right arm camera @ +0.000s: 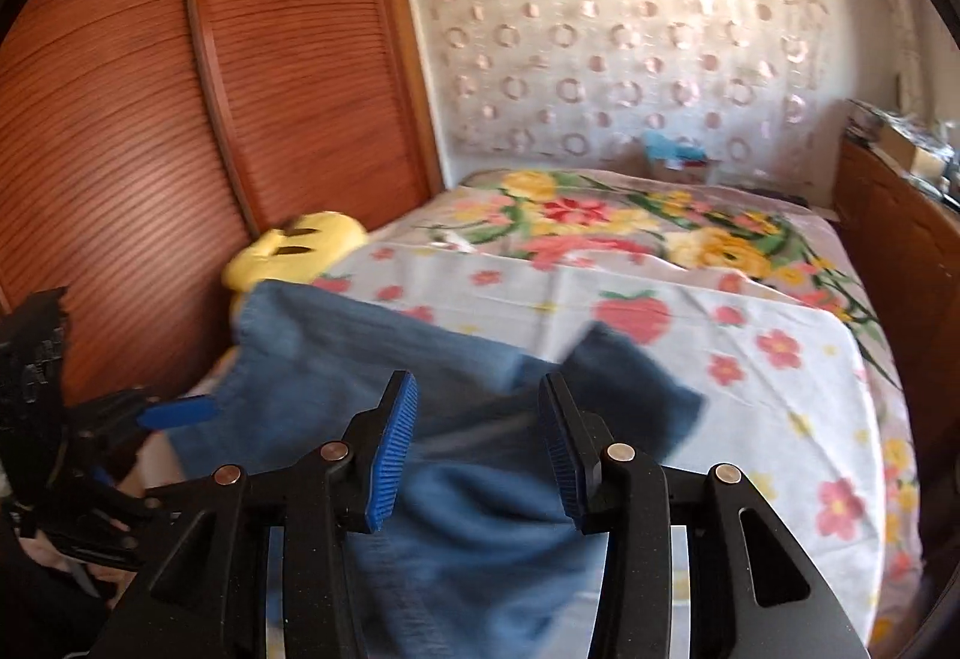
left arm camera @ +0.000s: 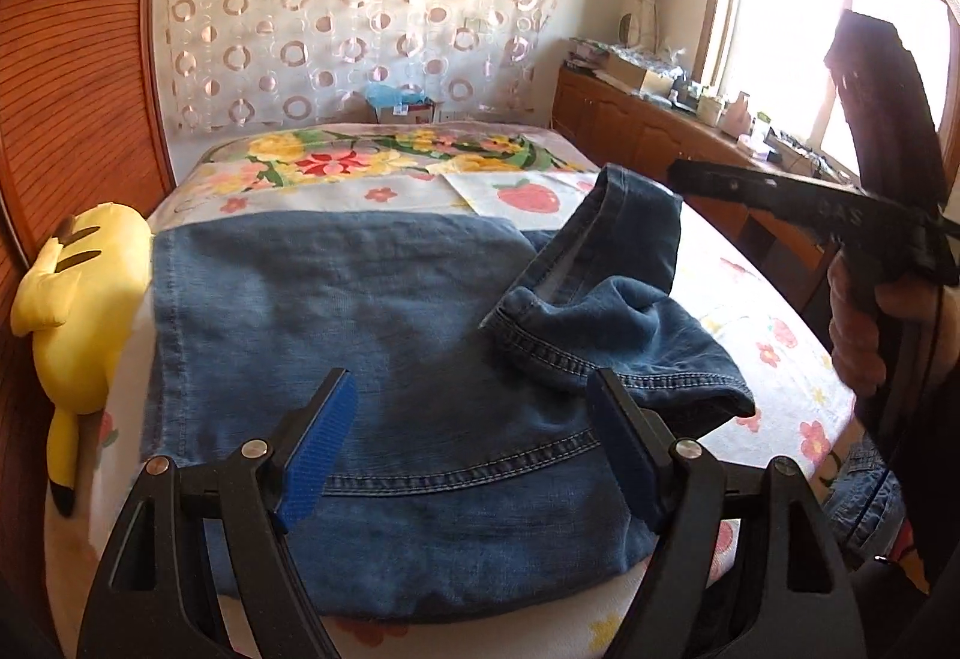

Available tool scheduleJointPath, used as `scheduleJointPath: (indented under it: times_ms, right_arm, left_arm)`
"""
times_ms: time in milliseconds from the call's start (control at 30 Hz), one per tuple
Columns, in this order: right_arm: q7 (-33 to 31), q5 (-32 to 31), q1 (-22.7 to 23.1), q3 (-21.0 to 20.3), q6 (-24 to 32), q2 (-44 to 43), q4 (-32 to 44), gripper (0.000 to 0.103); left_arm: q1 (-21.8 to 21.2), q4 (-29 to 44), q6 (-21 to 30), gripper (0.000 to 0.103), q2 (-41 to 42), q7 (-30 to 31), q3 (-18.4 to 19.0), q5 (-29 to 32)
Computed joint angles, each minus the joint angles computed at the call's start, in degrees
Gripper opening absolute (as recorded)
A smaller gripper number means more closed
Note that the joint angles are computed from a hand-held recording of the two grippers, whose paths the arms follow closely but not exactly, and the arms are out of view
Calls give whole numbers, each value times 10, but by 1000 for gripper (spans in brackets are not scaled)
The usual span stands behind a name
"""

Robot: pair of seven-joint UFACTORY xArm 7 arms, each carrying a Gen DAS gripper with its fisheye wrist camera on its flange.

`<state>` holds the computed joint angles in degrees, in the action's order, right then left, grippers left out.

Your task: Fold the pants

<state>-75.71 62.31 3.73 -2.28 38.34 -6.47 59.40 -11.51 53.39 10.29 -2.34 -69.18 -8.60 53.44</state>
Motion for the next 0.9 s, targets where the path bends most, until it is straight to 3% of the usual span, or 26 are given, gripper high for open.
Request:
scheduleJointPath:
  times_ms: [200, 400, 533, 700, 900]
  right_arm:
    - [43, -35, -12, 14, -29, 62, 54, 52]
    - [76, -54, -10, 45, -59, 97, 98, 53]
    - [98, -84, -13, 57, -41, 124, 127, 53]
    - [129, -129, -7, 73, -59, 141, 135, 53]
    - [162, -164, -25, 78, -22, 168, 169, 50]
  left_arm:
    - [-21, 38, 11, 79, 46, 30, 10, -24]
    - [-50, 71, 25, 79, 73, 74, 31, -58]
    - [-66, 88, 33, 79, 84, 88, 42, -64]
    - [-77, 98, 39, 79, 88, 94, 50, -63]
    - [-81, 104, 45, 79, 90, 96, 54, -63]
